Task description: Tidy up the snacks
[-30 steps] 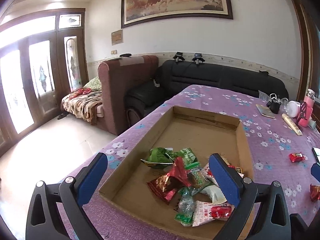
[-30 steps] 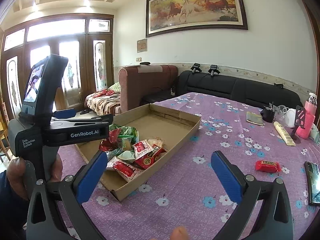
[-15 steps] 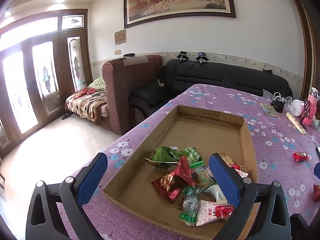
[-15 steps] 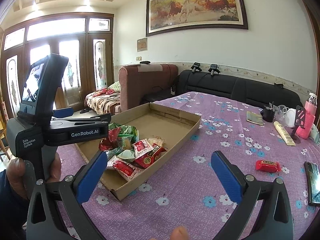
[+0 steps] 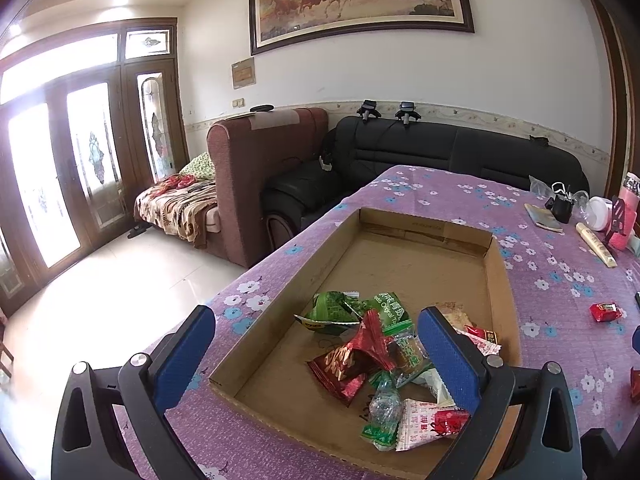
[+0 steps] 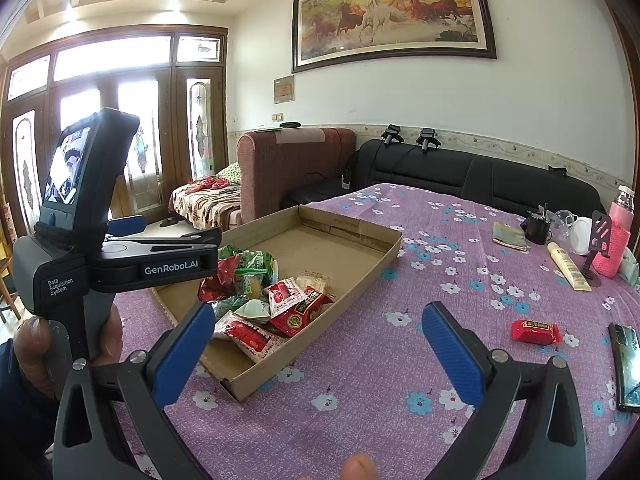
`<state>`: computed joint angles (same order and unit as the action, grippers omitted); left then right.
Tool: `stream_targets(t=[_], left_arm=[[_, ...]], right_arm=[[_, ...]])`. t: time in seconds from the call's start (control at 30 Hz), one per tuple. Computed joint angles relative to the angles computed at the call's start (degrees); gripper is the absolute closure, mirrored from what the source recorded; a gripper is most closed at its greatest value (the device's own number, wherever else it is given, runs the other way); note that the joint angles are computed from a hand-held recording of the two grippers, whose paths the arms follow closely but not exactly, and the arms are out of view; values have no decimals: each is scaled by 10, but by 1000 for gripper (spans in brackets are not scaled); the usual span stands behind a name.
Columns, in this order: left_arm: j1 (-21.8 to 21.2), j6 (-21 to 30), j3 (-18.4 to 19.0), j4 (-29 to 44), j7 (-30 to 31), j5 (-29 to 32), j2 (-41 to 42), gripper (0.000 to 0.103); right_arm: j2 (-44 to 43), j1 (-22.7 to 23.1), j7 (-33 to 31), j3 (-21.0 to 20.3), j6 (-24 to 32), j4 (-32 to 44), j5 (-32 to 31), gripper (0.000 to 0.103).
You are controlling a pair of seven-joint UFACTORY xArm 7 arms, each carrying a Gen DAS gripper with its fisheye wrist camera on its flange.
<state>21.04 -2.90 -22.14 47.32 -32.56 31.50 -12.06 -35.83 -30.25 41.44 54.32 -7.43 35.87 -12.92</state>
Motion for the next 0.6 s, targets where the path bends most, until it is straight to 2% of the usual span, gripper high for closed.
stream_targets(t=[0.3, 0.43, 0.53, 0.6], left_arm=[[48, -1, -42, 3, -34, 28, -4, 1], [7, 11, -6, 6, -18, 14, 2, 0], [-6, 19, 9, 10, -27, 19, 4, 0], [46, 24, -31, 15, -87, 69, -2, 0]], right_arm=[[0, 1, 0, -1, 2, 0, 0, 0], [1, 1, 0, 0, 3, 1, 0, 0], [2, 3, 1, -2, 3, 1, -1, 0], [2, 2, 1, -1, 3, 0, -1, 0]])
